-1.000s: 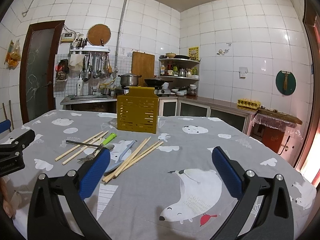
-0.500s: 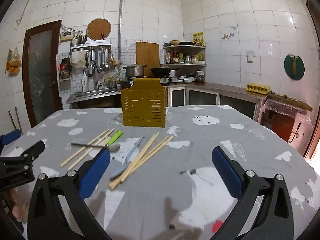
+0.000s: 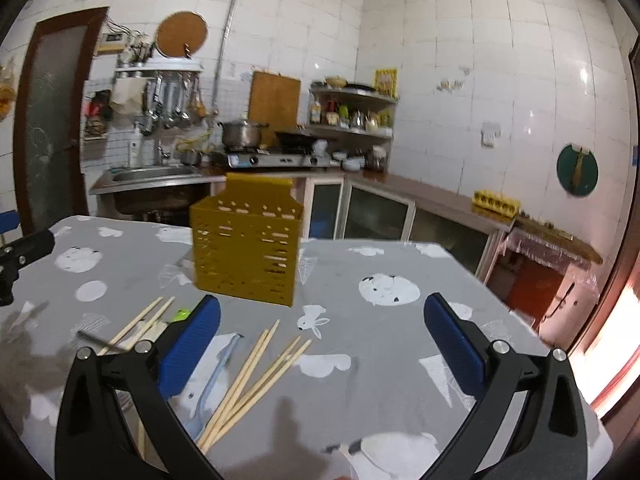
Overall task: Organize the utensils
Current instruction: 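Lower the left tool onto a wooden chopstick and close it while the right tool grasps another chopstick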
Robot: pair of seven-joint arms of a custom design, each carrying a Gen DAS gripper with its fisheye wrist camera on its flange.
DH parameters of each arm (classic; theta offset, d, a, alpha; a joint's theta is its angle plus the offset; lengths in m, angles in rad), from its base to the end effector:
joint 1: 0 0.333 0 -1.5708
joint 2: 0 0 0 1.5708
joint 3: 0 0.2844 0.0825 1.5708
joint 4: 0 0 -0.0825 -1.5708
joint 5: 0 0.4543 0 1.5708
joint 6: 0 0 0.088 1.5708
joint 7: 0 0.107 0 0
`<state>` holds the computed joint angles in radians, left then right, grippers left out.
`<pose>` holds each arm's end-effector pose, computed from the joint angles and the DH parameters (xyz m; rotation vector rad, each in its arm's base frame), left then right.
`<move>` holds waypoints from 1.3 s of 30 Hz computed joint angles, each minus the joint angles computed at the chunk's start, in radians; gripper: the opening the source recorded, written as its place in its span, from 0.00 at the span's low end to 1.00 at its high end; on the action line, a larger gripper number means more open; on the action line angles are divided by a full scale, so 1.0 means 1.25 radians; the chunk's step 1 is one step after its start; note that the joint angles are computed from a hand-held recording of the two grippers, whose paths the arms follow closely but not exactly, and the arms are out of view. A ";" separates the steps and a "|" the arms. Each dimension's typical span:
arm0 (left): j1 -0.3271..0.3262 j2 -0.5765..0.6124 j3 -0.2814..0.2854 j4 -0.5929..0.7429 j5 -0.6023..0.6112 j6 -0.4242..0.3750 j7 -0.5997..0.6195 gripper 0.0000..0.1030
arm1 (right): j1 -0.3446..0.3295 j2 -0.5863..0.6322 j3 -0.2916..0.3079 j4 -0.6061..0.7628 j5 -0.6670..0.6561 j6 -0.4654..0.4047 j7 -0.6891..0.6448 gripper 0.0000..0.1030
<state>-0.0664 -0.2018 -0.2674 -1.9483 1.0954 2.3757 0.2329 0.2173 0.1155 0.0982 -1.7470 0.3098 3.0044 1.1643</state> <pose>0.5878 -0.2051 0.5968 -1.7143 1.1421 -0.6806 0.6793 0.1950 0.5867 -1.7589 1.1235 -0.8041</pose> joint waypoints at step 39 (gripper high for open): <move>-0.037 0.370 0.142 0.321 -0.501 -0.108 0.432 0.78 | 0.074 0.390 -0.089 0.510 -0.333 -0.527 0.539 0.66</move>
